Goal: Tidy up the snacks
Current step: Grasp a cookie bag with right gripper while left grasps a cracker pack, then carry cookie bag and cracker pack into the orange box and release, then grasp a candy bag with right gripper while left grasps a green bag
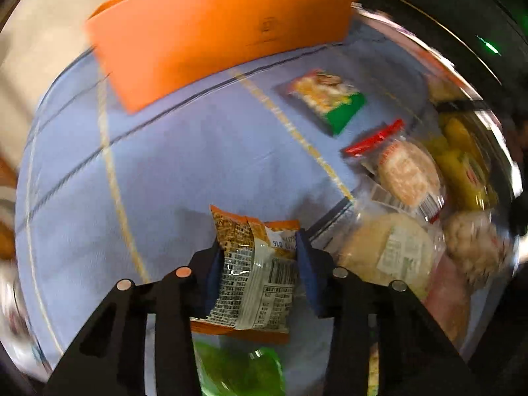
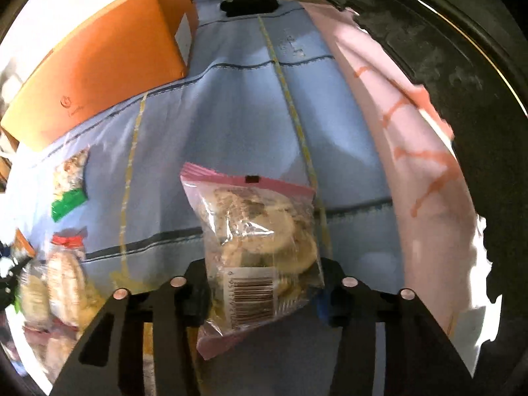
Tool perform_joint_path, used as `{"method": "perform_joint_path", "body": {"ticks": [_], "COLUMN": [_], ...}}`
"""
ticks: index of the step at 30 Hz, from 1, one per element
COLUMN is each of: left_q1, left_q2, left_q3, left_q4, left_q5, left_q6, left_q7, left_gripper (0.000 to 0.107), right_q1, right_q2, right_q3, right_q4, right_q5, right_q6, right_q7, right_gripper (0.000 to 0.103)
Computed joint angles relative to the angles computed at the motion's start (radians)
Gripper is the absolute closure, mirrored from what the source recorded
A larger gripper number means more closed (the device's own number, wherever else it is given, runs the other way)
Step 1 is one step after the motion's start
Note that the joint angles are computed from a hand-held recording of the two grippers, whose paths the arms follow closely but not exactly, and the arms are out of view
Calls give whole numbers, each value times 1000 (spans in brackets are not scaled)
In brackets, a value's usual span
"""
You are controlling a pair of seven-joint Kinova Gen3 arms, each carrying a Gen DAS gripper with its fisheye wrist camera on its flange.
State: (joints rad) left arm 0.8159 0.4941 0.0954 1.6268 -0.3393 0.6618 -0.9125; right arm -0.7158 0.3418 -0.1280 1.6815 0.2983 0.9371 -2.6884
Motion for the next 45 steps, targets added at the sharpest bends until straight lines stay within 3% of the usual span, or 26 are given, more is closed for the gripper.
{"method": "perform_joint_path", "body": {"ticks": [3, 7, 10, 12, 16, 18, 22, 27, 28, 29, 30, 32, 34, 37, 41, 43, 45], "left_q1": [20, 71, 4, -33, 12, -8, 1, -22, -25, -18, -15, -51, -65, 0, 157, 250, 293], "left_q2": [-42, -109, -132, -157, -113, -98, -23, 29, 49, 68, 79, 80, 49, -7, -74, -94, -105], "left_q3": [-25, -80, -34, -6, -40, -35, -97, -81, -73, -83, -80, -19, 11, -43, -137, -190, -213], "left_q4": [20, 19, -35, -66, -240, -296, -460, -566, -598, -622, -629, -586, -493, -354, -169, -76, 17], "left_q5": [-6, -117, -94, -81, -175, -175, -134, -147, -164, -183, -217, -290, -316, -283, -245, -228, -192], "left_q6": [-8, 7, 21, -19, 28, 6, 63, 103, 124, 160, 191, 203, 179, 179, 227, 243, 200], "left_q7": [77, 179, 217, 263, 260, 264, 225, 163, 175, 203, 243, 305, 308, 269, 326, 364, 378], "left_gripper": [70, 70, 70, 70, 70, 70, 70, 68, 65, 28, 11, 9, 9, 9, 9, 9, 9], "right_q1": [-8, 23, 64, 71, 54, 11, 58, 76, 88, 96, 87, 27, 2, -22, -46, -92, -141], "right_q2": [-48, -128, -190, -193, -130, -64, 47, 168, 186, 202, 216, 238, 227, 177, 125, 154, 211], "right_q3": [-11, -33, -61, -77, -56, 4, 7, 29, 28, 31, 52, 123, 134, 120, 58, 40, 47], "right_q4": [30, 43, 39, -29, -214, -306, -492, -711, -739, -755, -771, -795, -758, -648, -486, -459, -482], "right_q5": [-10, -25, -23, 17, 88, 133, 49, -27, -54, -70, -70, -20, 0, 14, -33, -13, 26], "right_q6": [-31, -106, -197, -194, -147, -170, -123, -30, -23, -32, -37, 2, 35, 29, 27, 44, 83], "right_q7": [-36, -25, -38, -17, 50, 122, 272, 428, 448, 452, 449, 434, 450, 419, 379, 385, 385], "right_gripper": [58, 59, 59, 59, 58, 58, 58, 54, 42, 10, 3, 4, 4, 4, 4, 4, 4]}}
